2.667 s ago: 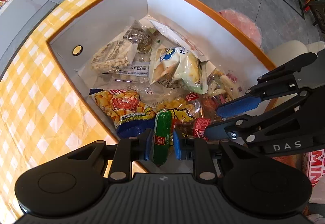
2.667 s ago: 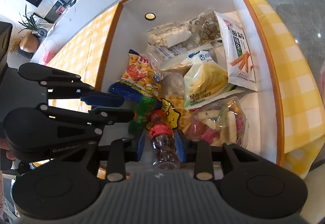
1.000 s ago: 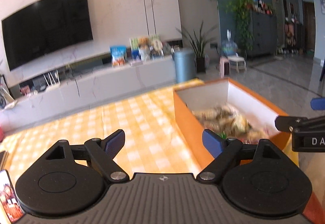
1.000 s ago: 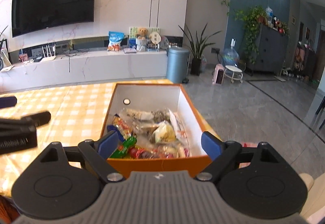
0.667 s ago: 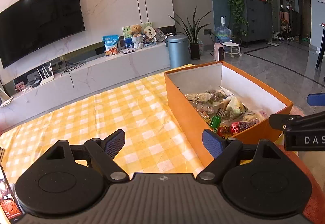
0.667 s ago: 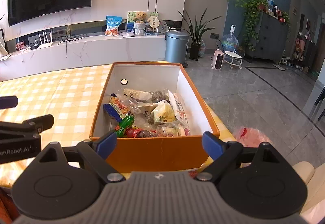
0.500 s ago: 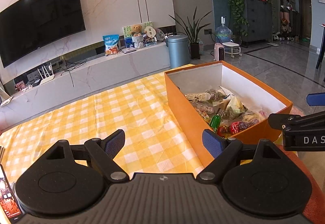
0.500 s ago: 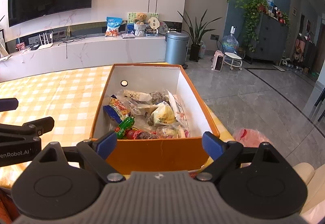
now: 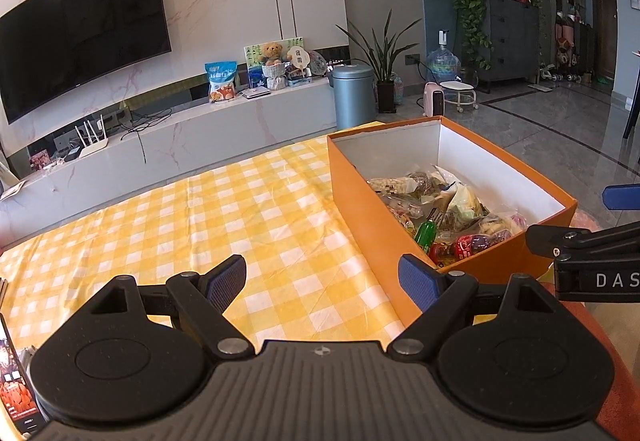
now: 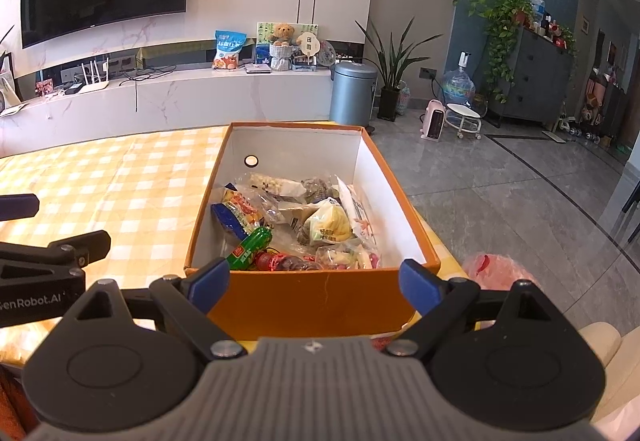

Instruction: Organize snacks

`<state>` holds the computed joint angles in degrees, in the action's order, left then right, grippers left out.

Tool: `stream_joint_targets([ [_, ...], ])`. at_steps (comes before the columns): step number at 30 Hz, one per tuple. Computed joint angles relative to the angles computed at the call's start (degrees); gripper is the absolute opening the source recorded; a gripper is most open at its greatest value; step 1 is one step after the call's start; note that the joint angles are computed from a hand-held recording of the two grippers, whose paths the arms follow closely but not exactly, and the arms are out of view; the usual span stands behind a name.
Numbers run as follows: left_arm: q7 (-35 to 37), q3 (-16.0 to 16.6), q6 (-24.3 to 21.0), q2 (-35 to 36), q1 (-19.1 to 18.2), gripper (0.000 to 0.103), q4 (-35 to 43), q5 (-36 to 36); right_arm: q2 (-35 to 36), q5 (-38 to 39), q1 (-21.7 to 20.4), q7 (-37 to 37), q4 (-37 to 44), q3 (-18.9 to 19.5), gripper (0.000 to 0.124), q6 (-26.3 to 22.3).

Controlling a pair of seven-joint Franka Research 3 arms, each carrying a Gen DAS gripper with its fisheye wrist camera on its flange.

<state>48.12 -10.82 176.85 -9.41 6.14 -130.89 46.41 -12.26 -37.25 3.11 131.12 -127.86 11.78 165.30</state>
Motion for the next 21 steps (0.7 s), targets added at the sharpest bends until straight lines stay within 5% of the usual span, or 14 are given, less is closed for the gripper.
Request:
stream_joint_targets([
  [21, 1.3, 0.12, -0.35, -0.83, 0.04, 0.101, -0.58, -1.88, -0.3, -2.6, -0.84, 2.2, -0.04, 0.81, 0.091, 0.83],
])
